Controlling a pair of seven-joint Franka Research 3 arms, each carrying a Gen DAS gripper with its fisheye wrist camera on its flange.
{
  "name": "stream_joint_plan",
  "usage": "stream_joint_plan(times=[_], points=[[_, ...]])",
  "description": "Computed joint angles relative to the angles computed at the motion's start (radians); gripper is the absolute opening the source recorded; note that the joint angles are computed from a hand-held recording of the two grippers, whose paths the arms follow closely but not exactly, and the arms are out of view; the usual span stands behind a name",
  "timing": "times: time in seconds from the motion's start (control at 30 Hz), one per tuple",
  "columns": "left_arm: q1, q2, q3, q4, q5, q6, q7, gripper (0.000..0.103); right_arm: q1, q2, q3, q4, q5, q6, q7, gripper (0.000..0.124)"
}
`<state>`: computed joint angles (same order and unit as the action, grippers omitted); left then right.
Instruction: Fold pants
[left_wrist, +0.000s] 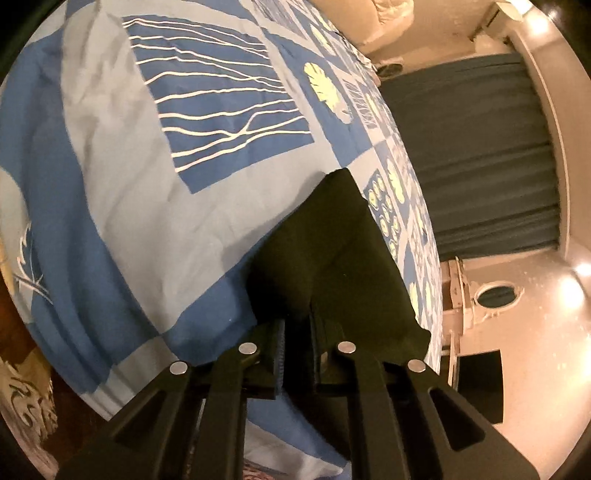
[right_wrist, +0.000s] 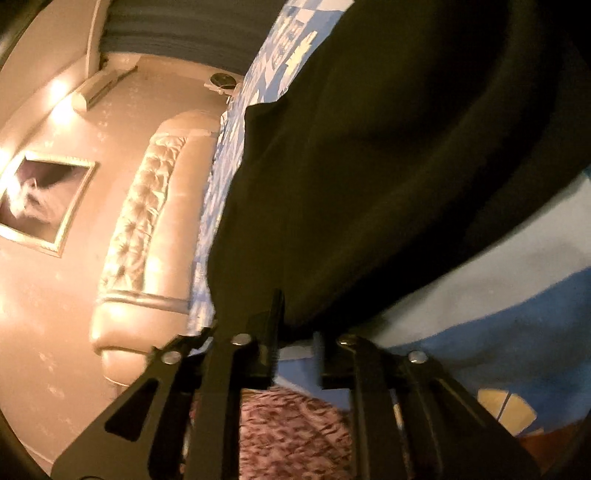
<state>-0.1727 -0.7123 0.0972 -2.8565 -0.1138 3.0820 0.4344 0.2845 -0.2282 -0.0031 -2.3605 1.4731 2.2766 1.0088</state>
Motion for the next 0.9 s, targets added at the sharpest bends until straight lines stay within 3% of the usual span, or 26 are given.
stream_joint_plan(times=[0.07, 0.1, 0.13, 0.17, 0.27, 0.33, 0.37, 0.4, 0.43, 0.57, 0.77, 0.9], points=[[-0.034, -0.021, 0.036, -0.02, -0.014, 0.036, 0.007, 0.027, -0.013, -0.027, -0.017, -0.004, -0.02, -0.032, 0.015, 0.048], [-0.024, -0.033, 0.02, -0.026, -0.048, 0.04, 0.02, 0.039, -0.02, -0.044, -0.023, -0.009, -0.034, -0.036, 0.012, 0.051], [0.02, -0.061, -0.016, -0.027, -0.012, -0.007, -0.031, 0.055, -0.03, -0.063, -0.034, -0.011, -0.054, -0.046, 0.006, 0.051], [0.074, -0.092, -0.069, -0.025, 0.002, -0.066, -0.062, 0.06, -0.044, -0.081, -0.05, -0.011, -0.077, -0.056, 0.0, 0.051], [0.133, -0.151, -0.132, -0.005, 0.044, -0.188, -0.094, 0.06, -0.1, -0.111, -0.1, 0.007, -0.106, -0.034, 0.004, 0.052], [0.138, -0.169, -0.142, 0.012, 0.071, -0.228, -0.093, 0.061, -0.143, -0.099, -0.142, 0.032, -0.08, -0.01, 0.016, 0.056], [0.133, -0.167, -0.143, 0.028, 0.081, -0.25, -0.091, 0.064, -0.162, -0.081, -0.157, 0.049, -0.067, 0.002, 0.026, 0.057], [0.12, -0.147, -0.139, 0.061, 0.088, -0.272, -0.081, 0.075, -0.192, -0.049, -0.177, 0.077, -0.058, 0.022, 0.065, 0.057], [0.11, -0.133, -0.136, 0.081, 0.091, -0.281, -0.075, 0.08, -0.217, -0.012, -0.197, 0.106, -0.024, 0.03, 0.087, 0.058], [0.024, 0.0, -0.121, 0.215, 0.091, -0.321, 0.002, 0.081, -0.302, 0.165, -0.21, 0.257, -0.06, -0.034, 0.198, 0.06], [-0.076, 0.197, -0.141, 0.353, 0.033, -0.227, 0.083, 0.082, -0.396, 0.378, -0.137, 0.438, -0.042, -0.155, 0.244, 0.06], [-0.095, 0.308, -0.174, 0.415, 0.014, -0.165, 0.093, 0.083, -0.413, 0.403, -0.089, 0.471, -0.029, -0.123, 0.252, 0.06]])
